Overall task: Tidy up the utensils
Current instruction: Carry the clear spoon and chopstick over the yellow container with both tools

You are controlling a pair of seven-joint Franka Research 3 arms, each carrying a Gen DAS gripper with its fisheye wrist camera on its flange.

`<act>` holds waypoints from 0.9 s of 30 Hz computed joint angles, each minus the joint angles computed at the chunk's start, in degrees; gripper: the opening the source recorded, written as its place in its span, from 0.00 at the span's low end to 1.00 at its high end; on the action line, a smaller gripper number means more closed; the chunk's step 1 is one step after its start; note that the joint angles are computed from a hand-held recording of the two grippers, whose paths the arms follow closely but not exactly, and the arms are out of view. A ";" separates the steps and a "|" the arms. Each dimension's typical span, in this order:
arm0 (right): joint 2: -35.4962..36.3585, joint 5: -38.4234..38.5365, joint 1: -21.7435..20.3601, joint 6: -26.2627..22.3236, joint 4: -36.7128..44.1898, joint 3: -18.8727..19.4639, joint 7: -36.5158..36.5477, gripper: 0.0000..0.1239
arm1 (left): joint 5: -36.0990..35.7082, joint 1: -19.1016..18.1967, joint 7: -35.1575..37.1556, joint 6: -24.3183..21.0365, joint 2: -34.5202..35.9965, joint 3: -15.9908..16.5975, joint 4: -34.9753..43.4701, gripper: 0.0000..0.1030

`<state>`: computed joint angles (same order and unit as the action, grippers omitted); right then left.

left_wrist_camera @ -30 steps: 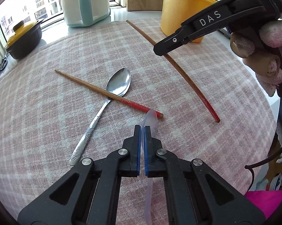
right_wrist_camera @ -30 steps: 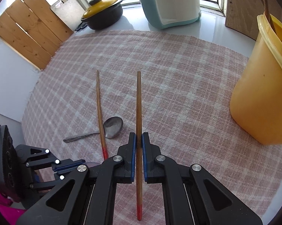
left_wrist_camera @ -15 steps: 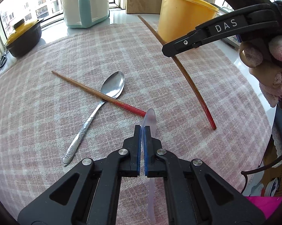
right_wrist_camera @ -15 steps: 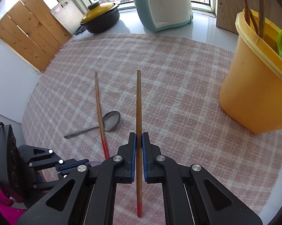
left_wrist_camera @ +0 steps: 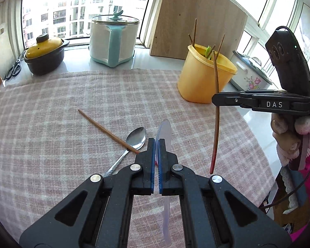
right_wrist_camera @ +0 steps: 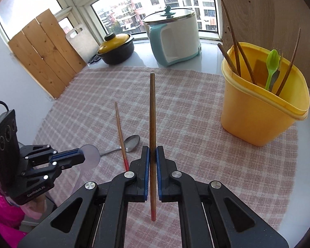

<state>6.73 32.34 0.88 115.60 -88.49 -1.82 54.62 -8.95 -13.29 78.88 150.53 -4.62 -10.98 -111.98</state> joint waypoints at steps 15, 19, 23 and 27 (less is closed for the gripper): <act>-3.32 4.62 -1.94 4.80 0.71 -1.67 -0.24 0.04 | 0.16 0.38 0.23 5.55 8.49 -1.99 14.09 0.00; -3.14 5.19 -3.04 5.38 2.50 -2.36 -0.24 0.04 | -2.50 0.92 2.13 5.41 14.30 -3.93 22.09 0.00; -1.41 5.16 -4.33 5.44 6.21 -2.78 0.56 0.04 | -0.30 0.23 -0.21 4.44 21.31 -4.73 32.24 0.00; 0.74 4.88 -5.54 6.45 10.26 -2.68 1.14 0.04 | 4.78 -1.90 -3.70 2.34 29.34 -4.40 44.78 0.00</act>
